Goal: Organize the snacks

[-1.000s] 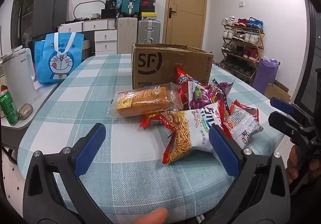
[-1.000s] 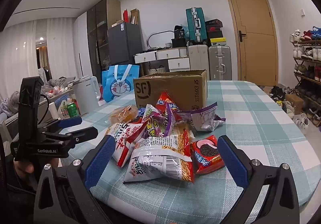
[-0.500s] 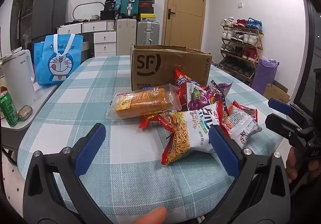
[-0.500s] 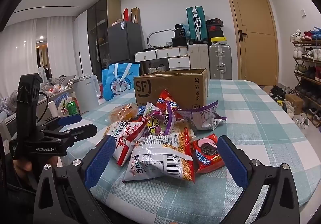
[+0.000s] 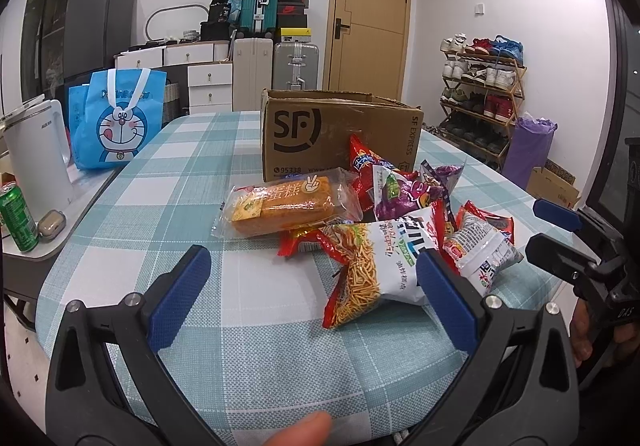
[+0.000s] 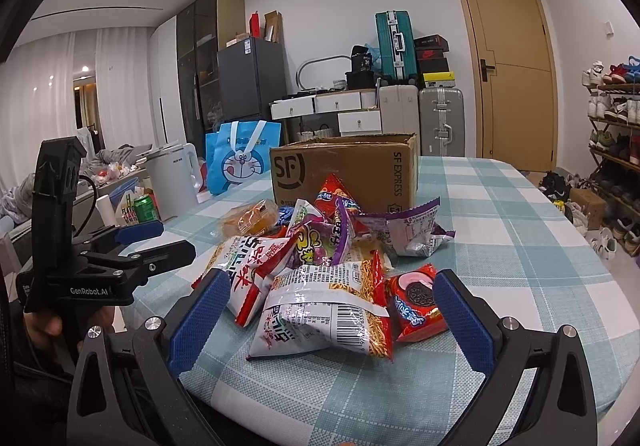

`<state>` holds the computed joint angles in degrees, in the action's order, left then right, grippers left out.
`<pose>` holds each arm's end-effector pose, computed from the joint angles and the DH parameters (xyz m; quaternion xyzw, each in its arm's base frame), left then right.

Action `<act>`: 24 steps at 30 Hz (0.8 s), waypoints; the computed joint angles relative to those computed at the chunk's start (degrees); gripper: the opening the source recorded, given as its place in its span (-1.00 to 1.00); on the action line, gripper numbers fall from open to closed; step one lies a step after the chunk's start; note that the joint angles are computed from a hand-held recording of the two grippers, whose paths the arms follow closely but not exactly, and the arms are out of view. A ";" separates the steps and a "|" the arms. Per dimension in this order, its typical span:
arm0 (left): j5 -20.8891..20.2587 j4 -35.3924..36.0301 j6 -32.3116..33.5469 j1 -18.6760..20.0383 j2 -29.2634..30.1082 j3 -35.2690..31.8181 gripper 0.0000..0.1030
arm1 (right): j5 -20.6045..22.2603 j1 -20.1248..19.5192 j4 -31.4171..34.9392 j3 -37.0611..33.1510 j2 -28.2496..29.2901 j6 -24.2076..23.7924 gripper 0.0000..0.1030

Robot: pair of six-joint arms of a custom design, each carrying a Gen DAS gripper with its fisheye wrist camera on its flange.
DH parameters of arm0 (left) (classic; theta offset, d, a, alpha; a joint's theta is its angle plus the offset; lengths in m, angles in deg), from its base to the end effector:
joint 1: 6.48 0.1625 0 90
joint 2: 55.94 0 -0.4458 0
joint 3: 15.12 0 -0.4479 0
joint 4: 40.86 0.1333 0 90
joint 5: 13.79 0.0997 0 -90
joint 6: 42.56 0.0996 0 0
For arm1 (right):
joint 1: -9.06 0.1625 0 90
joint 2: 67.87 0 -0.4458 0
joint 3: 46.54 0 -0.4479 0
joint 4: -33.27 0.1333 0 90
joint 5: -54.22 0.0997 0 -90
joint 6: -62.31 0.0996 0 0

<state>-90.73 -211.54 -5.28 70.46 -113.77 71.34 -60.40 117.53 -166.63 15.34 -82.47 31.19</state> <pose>-0.0218 -0.7837 0.3442 0.3345 0.8292 -0.4048 0.1914 0.3600 -0.7881 -0.0073 0.2495 -0.8042 0.4846 0.2370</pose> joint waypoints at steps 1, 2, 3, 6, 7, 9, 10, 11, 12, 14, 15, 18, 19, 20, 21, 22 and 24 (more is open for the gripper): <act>-0.05 -0.09 0.01 0.02 -0.01 0.04 0.99 | -0.05 0.01 0.09 -0.03 0.01 0.04 0.99; 0.06 -0.16 -0.02 -0.10 -0.13 0.26 0.99 | -0.17 0.04 0.05 -0.10 0.07 -0.07 0.99; 0.07 -0.15 0.10 -0.12 -0.13 0.27 0.99 | -0.14 0.04 0.04 -0.13 0.08 -0.11 0.99; 0.05 -0.35 0.51 -0.01 -0.07 0.07 0.99 | -0.29 0.02 0.04 -0.04 0.08 -0.27 0.99; -0.04 -0.47 0.45 0.03 -0.11 0.17 0.99 | -0.39 0.03 0.17 -0.01 0.09 -0.34 0.99; -0.04 -0.24 0.32 0.08 -0.09 0.01 0.99 | -0.56 0.09 0.29 0.00 0.15 -0.38 0.99; 0.05 -0.48 0.39 0.07 -0.03 0.16 0.99 | -0.61 0.11 0.36 0.00 0.16 -0.39 0.99; 0.10 -0.53 0.55 0.07 -0.02 0.22 0.99 | -0.63 0.14 0.45 -0.01 0.17 -0.38 0.99; 0.15 -0.64 0.69 0.06 -0.03 0.32 0.99 | -0.60 0.11 0.43 0.00 0.15 -0.35 0.99; 0.32 -0.90 1.11 0.01 0.10 0.42 0.99 | -0.74 0.14 0.77 -0.09 0.22 -0.21 0.99; 0.30 -1.00 1.39 0.00 0.11 0.49 0.99 | -0.80 0.16 1.01 -0.18 0.24 -0.13 0.99; 0.40 -1.31 1.93 -0.10 0.14 0.72 0.99 | -0.93 0.23 1.46 -0.42 0.37 0.03 0.99; 0.34 -1.29 1.96 -0.08 0.16 0.70 0.99 | -0.98 0.22 1.65 -0.52 0.38 0.09 0.99; 0.38 -1.22 1.93 -0.09 0.17 0.69 0.99 | -1.09 0.24 1.79 -0.60 0.42 0.14 0.99; 0.52 -1.25 1.85 -0.13 0.18 0.71 0.99 | -1.18 0.25 1.90 -0.65 0.45 0.23 0.99; 0.53 -1.35 1.70 -0.12 0.14 0.79 0.99 | -1.22 0.25 2.06 -0.67 0.42 0.34 0.99; 0.62 -1.02 1.44 -0.11 0.17 0.65 0.99 | -1.41 0.27 2.33 -0.77 0.43 0.61 0.99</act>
